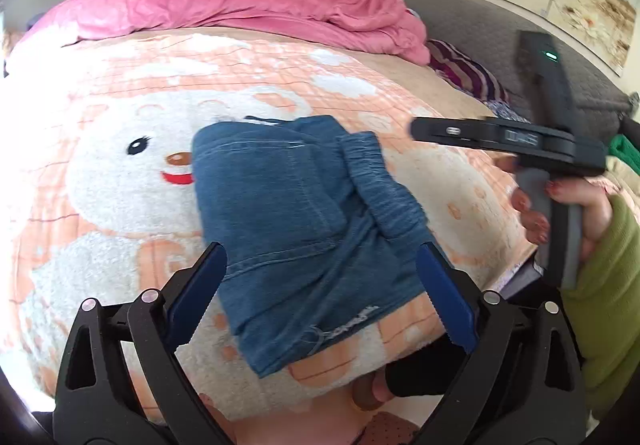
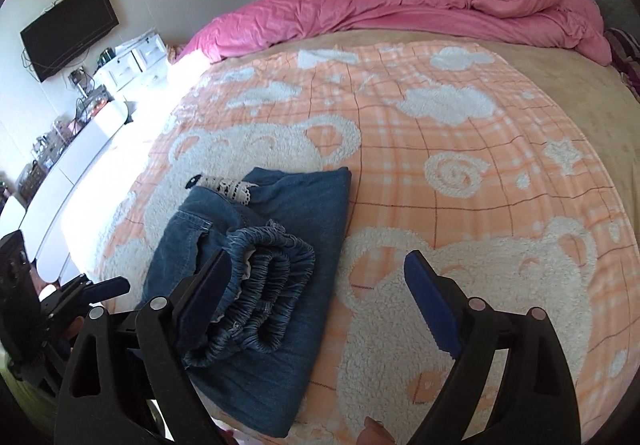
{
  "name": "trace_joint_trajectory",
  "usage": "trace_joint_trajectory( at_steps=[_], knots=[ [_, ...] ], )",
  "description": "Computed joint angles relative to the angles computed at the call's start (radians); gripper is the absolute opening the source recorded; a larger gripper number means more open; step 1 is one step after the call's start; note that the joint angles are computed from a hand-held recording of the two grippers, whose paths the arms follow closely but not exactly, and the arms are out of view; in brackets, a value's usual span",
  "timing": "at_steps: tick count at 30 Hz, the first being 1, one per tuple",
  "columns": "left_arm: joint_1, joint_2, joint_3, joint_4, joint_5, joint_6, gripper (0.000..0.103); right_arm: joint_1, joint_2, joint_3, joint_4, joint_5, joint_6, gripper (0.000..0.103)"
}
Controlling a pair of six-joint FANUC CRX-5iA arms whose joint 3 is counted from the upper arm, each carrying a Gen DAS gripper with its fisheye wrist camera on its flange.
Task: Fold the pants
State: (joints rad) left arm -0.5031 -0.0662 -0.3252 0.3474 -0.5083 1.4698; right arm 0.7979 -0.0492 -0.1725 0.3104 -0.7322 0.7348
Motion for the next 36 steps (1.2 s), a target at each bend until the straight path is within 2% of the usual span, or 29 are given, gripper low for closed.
trace_joint_trajectory(
  at_steps=[9,14,17,21,24,27,28,29,31,33,34,36],
  knots=[
    [0.041,-0.006,0.042,-0.132,-0.070,0.189,0.093,0.062,-0.085,-0.103,0.108,0.090,-0.062,0.089],
    [0.058,-0.003,0.087,-0.231,-0.124,0.279,0.093,0.116,-0.107,-0.133,0.154,0.106,-0.017,0.089],
    [0.064,0.004,0.149,-0.341,-0.177,0.369,0.093,0.160,-0.111,-0.147,0.166,0.112,0.042,0.089],
    [0.106,0.025,0.199,-0.303,-0.233,0.327,0.093,0.216,-0.085,-0.126,0.130,0.095,0.182,0.089],
    [0.141,0.058,0.216,-0.174,-0.238,0.224,0.093,0.252,-0.058,-0.108,0.109,0.098,0.288,0.089],
    [0.141,0.141,0.304,-0.129,-0.312,0.185,0.093,0.281,-0.031,-0.113,0.161,0.102,0.322,0.087],
    [0.141,0.171,0.329,-0.104,-0.336,0.160,0.093,0.288,-0.022,-0.114,0.180,0.093,0.328,0.085],
    [0.136,0.195,0.344,-0.091,-0.342,0.148,0.093,0.296,-0.008,-0.103,0.180,0.072,0.355,0.076],
    [0.128,0.220,0.345,-0.074,-0.327,0.123,0.092,0.309,0.016,-0.108,0.244,0.044,0.350,0.069],
    [0.122,0.228,0.322,-0.056,-0.304,0.101,0.080,0.315,0.041,-0.121,0.331,0.021,0.322,0.065],
    [0.122,0.234,0.312,-0.037,-0.303,0.090,0.078,0.315,0.055,-0.123,0.361,0.013,0.314,0.061],
    [0.120,0.247,0.312,-0.031,-0.310,0.094,0.069,0.310,0.082,-0.110,0.389,0.000,0.308,0.056]
  ],
)
